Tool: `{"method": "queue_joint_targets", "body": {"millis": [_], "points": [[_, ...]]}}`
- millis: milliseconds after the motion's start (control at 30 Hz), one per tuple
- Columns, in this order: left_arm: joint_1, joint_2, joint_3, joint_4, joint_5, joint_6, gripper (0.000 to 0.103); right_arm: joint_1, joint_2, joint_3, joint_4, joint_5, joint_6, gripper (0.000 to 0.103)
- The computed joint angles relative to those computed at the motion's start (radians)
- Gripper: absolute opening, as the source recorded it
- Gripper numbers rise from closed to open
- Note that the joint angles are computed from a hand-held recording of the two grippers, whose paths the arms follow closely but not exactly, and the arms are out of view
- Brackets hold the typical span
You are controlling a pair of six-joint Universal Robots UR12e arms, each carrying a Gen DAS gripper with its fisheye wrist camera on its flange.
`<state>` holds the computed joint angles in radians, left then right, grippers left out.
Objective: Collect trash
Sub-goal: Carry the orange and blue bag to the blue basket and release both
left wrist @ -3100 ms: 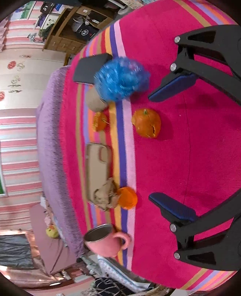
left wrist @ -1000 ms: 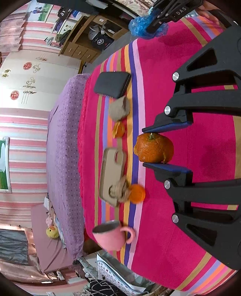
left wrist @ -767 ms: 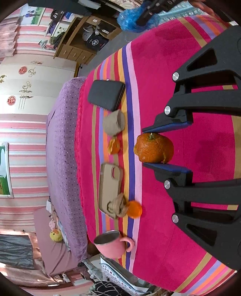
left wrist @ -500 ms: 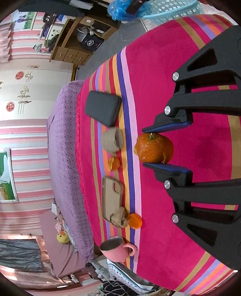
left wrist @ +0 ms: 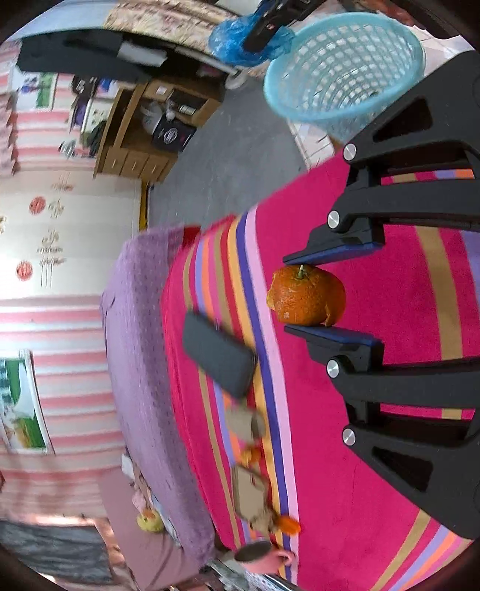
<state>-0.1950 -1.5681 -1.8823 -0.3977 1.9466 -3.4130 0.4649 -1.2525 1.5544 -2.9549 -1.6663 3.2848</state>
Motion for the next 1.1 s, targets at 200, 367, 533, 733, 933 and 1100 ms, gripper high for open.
{"method": "queue_joint_targets", "body": {"millis": [200,367,533,733,933,1100], "points": [[-0.073,-0.057,0.043,0.019,-0.003,0.023,0.031,-0.035,-0.03,0.05,0.021,-0.005,-0.027,0.036],[-0.118,-0.1,0.081,0.009,-0.024,0.018,0.031,-0.068,-0.059,0.099,0.028,-0.012,-0.037,0.035],[-0.165,-0.147,0.119,0.029,-0.034,0.053,0.031,-0.103,-0.09,0.156,0.001,-0.006,-0.044,0.036],[-0.193,-0.187,0.152,0.021,-0.039,0.072,0.031,-0.122,-0.1,0.185,-0.029,-0.008,-0.027,0.035],[-0.178,-0.204,0.186,-0.042,-0.112,0.07,0.036,-0.122,-0.098,0.184,-0.054,-0.006,-0.021,0.035],[-0.176,-0.2,0.185,-0.026,-0.094,0.078,0.074,-0.122,-0.098,0.185,-0.049,-0.003,-0.025,0.035]]}}
